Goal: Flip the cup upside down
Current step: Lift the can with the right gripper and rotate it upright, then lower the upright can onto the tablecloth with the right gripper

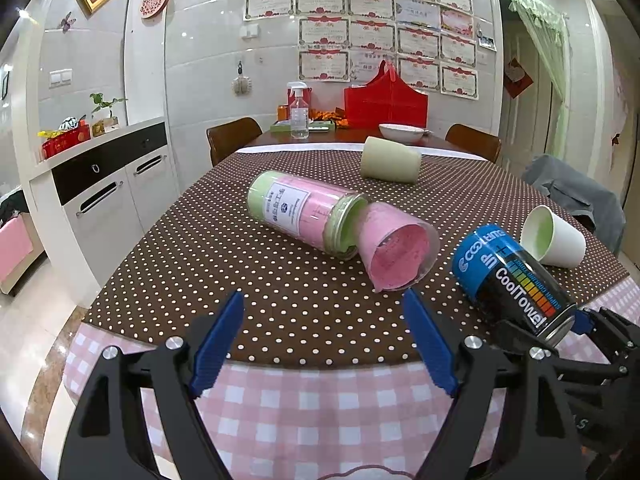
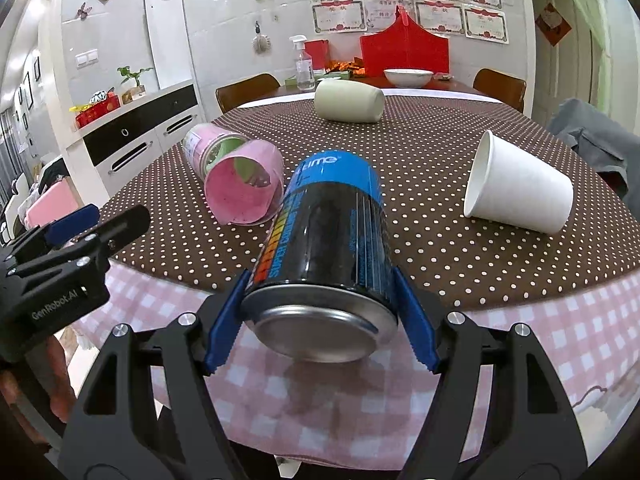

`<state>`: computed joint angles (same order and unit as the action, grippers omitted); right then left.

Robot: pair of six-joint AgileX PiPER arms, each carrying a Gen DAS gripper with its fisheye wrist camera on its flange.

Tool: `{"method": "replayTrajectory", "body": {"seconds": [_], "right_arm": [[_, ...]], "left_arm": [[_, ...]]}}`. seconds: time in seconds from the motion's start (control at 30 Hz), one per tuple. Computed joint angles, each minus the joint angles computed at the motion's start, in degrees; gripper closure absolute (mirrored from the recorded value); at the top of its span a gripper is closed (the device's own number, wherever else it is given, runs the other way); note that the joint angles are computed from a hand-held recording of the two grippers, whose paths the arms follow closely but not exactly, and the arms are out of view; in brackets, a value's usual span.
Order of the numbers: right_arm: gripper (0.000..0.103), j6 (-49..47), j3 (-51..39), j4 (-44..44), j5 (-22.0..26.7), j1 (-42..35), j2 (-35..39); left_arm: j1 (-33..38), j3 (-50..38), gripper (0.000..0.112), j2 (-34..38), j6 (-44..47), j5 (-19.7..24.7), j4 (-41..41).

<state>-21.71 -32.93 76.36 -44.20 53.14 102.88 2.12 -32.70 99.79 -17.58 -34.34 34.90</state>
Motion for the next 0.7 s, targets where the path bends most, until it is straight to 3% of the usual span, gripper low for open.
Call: {"method": "replayTrajectory", "body": {"seconds": [0.53, 0.7], "right_arm": [[0.035, -0.8, 1.7, 0.0, -2.4, 0.6, -3.8], [0.036, -1.6, 2.0, -0.3, -3.8, 0.6, -5.8]], "left_arm": [[-0.9, 1.1, 0.032, -1.8, -2.7, -0.7, 2.0], [-0.2, 0.8, 0.032, -2.8, -8.4, -1.2, 7.2]]}}
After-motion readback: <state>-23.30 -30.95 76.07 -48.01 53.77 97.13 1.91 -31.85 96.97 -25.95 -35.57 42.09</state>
